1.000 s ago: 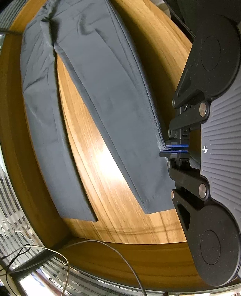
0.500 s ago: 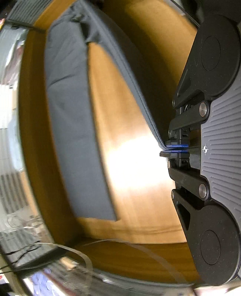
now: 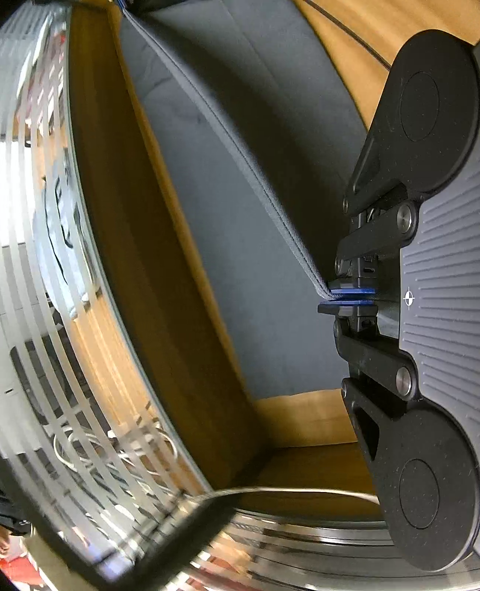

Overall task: Fold clothes
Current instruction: 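Lift the trouser leg with both grippers and fold it over the other leg, then lower the folded trousers and open both grippers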

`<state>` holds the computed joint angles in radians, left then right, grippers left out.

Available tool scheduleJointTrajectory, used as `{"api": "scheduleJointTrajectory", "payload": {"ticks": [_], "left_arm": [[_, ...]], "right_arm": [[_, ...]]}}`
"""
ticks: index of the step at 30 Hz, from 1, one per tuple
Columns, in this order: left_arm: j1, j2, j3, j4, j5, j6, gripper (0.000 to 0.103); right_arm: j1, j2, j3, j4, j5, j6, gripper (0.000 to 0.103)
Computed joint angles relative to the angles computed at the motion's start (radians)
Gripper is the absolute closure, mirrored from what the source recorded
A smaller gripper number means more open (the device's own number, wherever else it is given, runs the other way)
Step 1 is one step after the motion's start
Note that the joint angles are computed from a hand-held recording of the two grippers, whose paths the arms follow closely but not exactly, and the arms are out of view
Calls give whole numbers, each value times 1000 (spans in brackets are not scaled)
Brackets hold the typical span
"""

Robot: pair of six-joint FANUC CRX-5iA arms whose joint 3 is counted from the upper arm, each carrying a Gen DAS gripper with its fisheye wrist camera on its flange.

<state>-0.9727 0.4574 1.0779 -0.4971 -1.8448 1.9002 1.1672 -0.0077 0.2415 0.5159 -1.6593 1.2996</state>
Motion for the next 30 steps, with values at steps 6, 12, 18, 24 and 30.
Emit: {"api": "scheduleJointTrajectory", "payload": {"ticks": [6,12,18,24,30], "left_arm": [[140,104,92,96,-1,-108,97],[230,195,161,155,-9,-180,96],[272,236,171,177,21,-188,95],[272,207,89,161,90,-153,95],[262,198,74,125,129,-129,95]], "right_arm": [[-150,141,106,-95,59,150,101],[-232,234,180,-164,81,218,101],[-264,277,210,-192,83,242,101],[-268,293,216,-193,80,246,101],[-271,303,223,-177,88,240,101]]}}
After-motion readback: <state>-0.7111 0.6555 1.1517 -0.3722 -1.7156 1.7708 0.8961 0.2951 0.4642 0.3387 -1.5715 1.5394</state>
